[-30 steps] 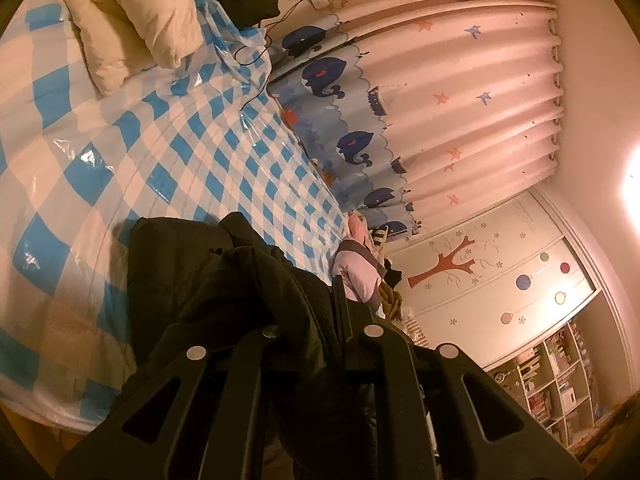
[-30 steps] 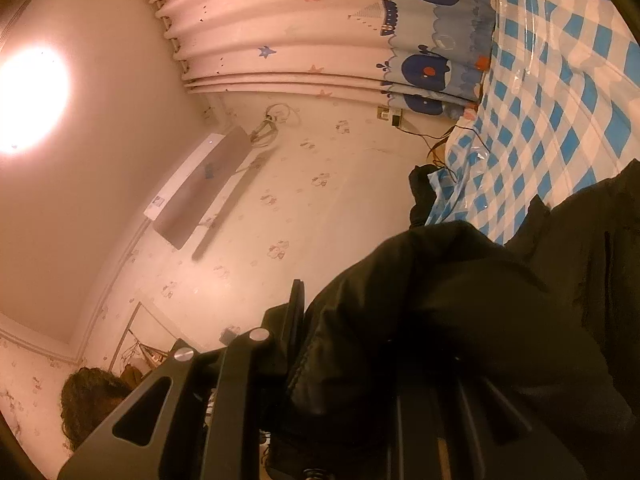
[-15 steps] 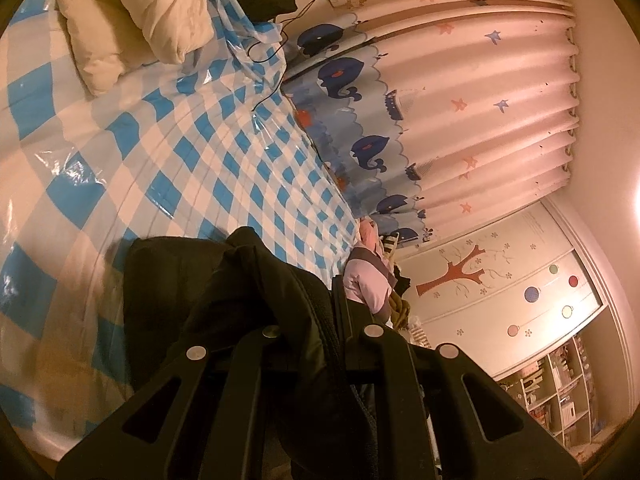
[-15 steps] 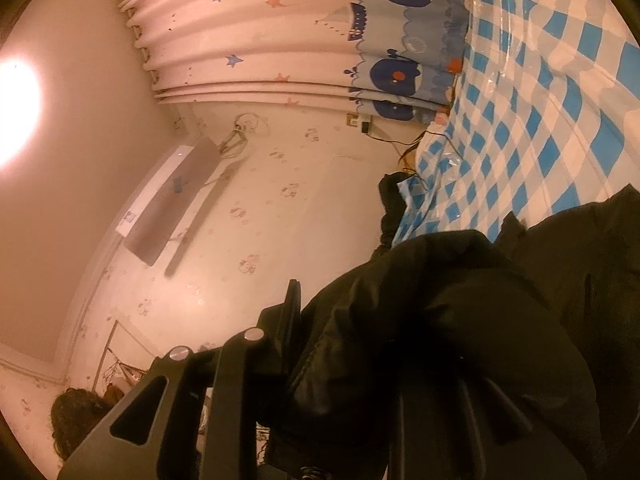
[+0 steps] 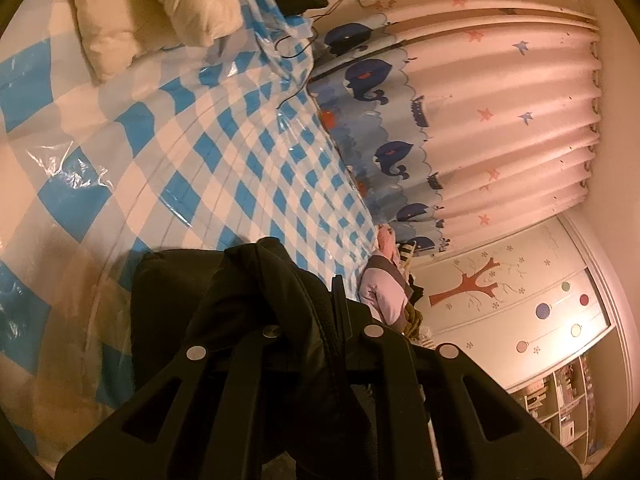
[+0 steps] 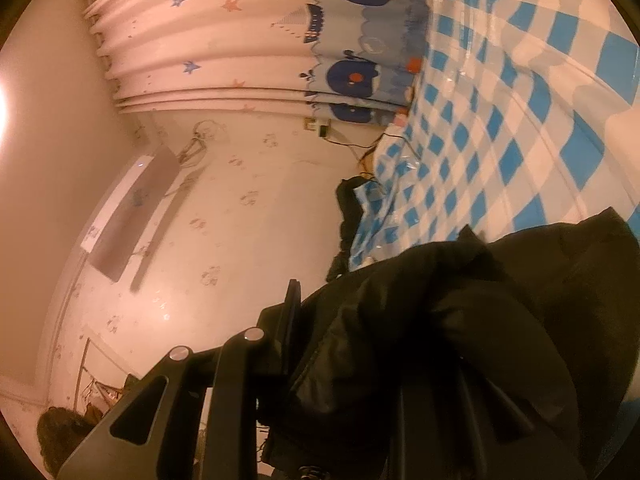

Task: Fold large clothes

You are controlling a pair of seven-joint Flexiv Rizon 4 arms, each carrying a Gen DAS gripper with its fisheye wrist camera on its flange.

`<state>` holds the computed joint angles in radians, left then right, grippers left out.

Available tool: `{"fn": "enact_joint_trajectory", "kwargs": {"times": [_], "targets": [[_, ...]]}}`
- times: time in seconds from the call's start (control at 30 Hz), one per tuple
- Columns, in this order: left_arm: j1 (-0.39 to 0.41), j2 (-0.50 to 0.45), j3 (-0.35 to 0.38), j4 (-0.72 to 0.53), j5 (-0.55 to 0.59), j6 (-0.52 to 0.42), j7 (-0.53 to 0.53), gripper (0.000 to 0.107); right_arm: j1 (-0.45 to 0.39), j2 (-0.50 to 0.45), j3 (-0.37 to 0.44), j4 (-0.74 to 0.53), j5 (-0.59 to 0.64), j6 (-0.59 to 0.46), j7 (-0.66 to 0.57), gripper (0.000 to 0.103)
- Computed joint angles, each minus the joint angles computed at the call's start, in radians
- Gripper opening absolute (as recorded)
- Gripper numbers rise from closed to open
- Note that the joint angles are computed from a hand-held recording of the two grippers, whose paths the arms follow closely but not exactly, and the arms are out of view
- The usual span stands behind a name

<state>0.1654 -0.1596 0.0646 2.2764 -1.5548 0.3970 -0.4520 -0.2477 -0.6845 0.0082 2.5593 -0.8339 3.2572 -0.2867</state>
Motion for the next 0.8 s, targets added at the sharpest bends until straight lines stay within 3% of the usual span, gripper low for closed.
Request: {"fn": "enact_joint_trajectory", "kwargs": {"times": [0.8], "targets": [[-0.049,-0.215,-0.091,-0.119,-0.064,0.221,-0.021,0.008,-0.041,-0.131,-0.030,-0.154,-0.040,-0.227,0.118,0.024]]}}
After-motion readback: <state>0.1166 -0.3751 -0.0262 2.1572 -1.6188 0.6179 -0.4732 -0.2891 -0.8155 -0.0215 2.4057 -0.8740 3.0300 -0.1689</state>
